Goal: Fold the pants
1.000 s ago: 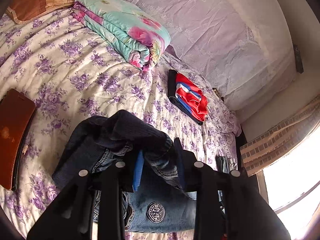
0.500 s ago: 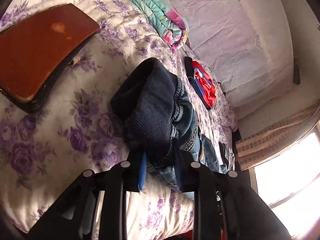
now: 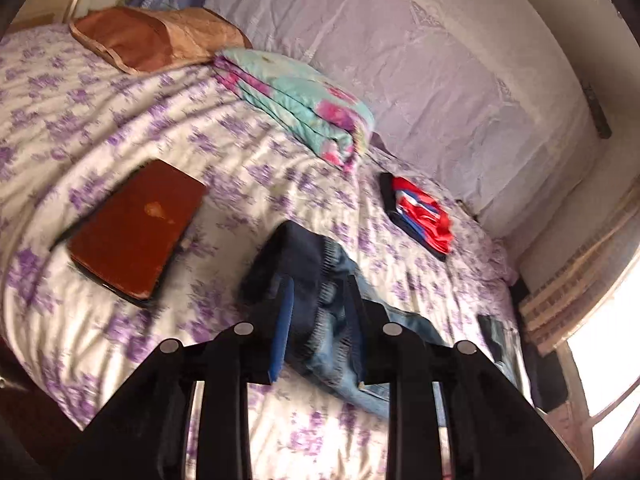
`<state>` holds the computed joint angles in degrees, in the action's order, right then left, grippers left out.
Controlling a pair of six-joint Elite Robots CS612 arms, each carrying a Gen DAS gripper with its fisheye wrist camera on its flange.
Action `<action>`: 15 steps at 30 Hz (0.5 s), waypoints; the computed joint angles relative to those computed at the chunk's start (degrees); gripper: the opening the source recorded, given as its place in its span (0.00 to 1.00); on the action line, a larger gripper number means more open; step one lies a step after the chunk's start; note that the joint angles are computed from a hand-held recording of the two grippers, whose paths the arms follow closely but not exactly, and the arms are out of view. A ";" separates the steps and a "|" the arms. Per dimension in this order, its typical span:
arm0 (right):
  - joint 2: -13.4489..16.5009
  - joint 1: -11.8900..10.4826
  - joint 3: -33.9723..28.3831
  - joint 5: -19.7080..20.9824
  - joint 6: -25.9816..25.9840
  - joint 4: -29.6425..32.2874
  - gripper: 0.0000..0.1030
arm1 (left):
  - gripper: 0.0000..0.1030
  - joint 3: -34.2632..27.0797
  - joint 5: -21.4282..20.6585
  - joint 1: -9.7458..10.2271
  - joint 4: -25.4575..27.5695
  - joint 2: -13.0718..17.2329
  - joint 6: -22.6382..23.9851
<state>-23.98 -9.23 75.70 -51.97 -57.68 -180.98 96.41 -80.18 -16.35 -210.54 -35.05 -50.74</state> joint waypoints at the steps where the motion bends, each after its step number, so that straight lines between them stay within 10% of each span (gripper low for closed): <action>1: 0.03 -0.01 -0.10 0.13 0.29 0.19 0.08 | 0.23 -0.98 -1.29 -0.29 1.06 0.20 1.55; 6: 0.25 -0.09 -0.38 0.67 1.64 0.08 0.08 | 0.43 -9.85 -8.51 -2.37 9.66 3.63 13.13; 9: -0.14 -0.45 -0.35 2.04 2.27 1.66 0.09 | 0.55 -15.10 -2.30 -3.32 18.00 7.00 17.23; 12: -2.06 -2.30 0.65 7.63 3.94 5.71 0.17 | 0.54 -17.56 8.11 -4.85 14.47 10.39 23.81; 15: -2.38 -5.16 0.36 10.39 15.88 -1.06 0.31 | 0.68 -17.80 15.01 -6.77 14.97 10.84 29.31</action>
